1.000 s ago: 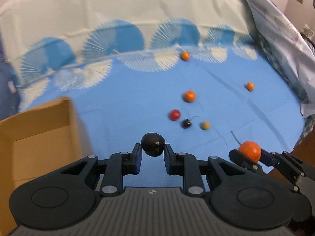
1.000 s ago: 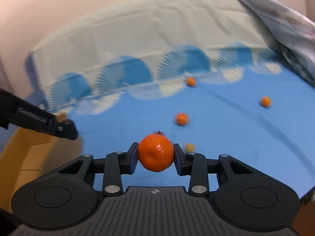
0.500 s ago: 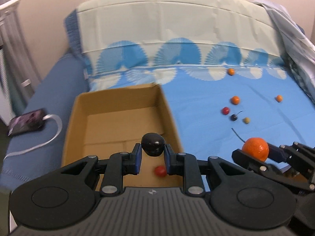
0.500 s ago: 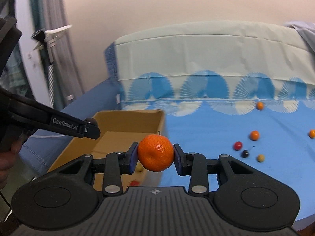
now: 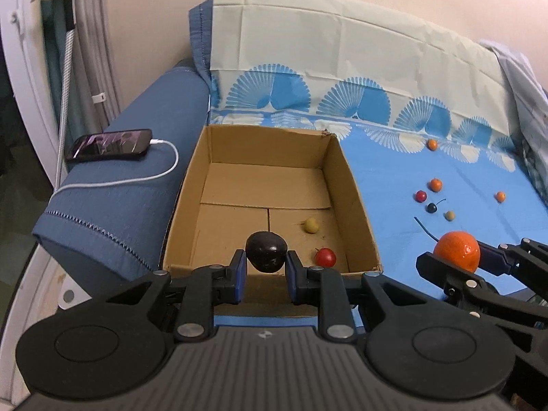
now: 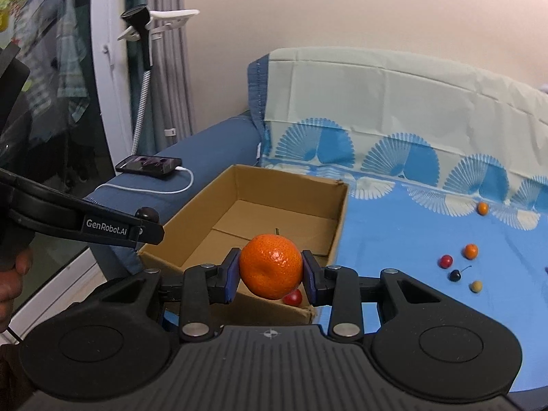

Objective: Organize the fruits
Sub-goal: 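Carry the dark cherry and mandarin over the box with both tools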

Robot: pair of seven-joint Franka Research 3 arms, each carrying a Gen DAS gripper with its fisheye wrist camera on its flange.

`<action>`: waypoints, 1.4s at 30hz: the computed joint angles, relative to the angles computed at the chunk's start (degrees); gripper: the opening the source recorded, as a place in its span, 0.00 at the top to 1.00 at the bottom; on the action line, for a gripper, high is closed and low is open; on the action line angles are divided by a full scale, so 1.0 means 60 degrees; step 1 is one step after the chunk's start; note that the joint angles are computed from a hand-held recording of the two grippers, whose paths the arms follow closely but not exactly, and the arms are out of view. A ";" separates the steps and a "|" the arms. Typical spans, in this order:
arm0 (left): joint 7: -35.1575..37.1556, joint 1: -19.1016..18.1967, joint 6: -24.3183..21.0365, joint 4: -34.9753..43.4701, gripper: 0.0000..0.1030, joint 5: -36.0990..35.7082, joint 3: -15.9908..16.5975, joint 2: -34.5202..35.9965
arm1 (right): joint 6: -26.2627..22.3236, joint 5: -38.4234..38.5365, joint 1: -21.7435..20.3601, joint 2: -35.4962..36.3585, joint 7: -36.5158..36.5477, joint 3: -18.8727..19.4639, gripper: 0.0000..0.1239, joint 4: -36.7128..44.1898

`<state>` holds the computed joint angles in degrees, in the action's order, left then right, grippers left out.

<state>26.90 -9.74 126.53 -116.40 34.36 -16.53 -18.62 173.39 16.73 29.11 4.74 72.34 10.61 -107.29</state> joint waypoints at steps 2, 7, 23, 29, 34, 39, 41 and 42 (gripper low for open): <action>-0.0048 -0.0001 0.0140 -0.0244 0.74 -0.0032 0.0055 -0.0230 | -0.0005 -0.0389 0.0103 -0.0046 0.0319 -0.0073 0.69 -0.0048; -0.0052 0.0068 0.0406 -0.0598 0.74 -0.0146 0.0103 -0.0555 | -0.0020 -0.1487 0.0277 -0.0099 0.1267 -0.0236 0.69 -0.0083; -0.0148 0.0287 0.0775 -0.0886 0.74 -0.0312 0.0116 -0.0635 | -0.0494 -0.2464 0.0352 0.0184 0.1889 -0.0280 0.69 0.0374; -0.0091 0.0301 0.0819 -0.0880 0.74 -0.0388 0.0157 -0.0564 | -0.0672 -0.2326 0.0326 0.0282 0.1708 -0.0236 0.69 0.0511; -0.0042 0.0309 0.0834 -0.0856 0.74 -0.0476 0.0197 -0.0477 | -0.0827 -0.2447 0.0391 0.0388 0.1860 -0.0295 0.69 0.0659; 0.0044 0.0325 0.0842 -0.0792 0.74 -0.0524 0.0240 -0.0362 | -0.0936 -0.2440 0.0387 0.0501 0.1903 -0.0325 0.69 0.0797; 0.0051 0.0339 0.0848 -0.0774 0.74 -0.0535 0.0256 -0.0327 | -0.1003 -0.2557 0.0438 0.0557 0.2050 -0.0366 0.69 0.0862; 0.0067 0.0343 0.0840 -0.0757 0.74 -0.0542 0.0261 -0.0300 | -0.1032 -0.2548 0.0433 0.0586 0.2041 -0.0362 0.69 0.0894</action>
<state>27.30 -7.68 131.57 -120.94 31.11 -14.96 -20.42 167.20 1.44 31.71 8.26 84.59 8.44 -101.93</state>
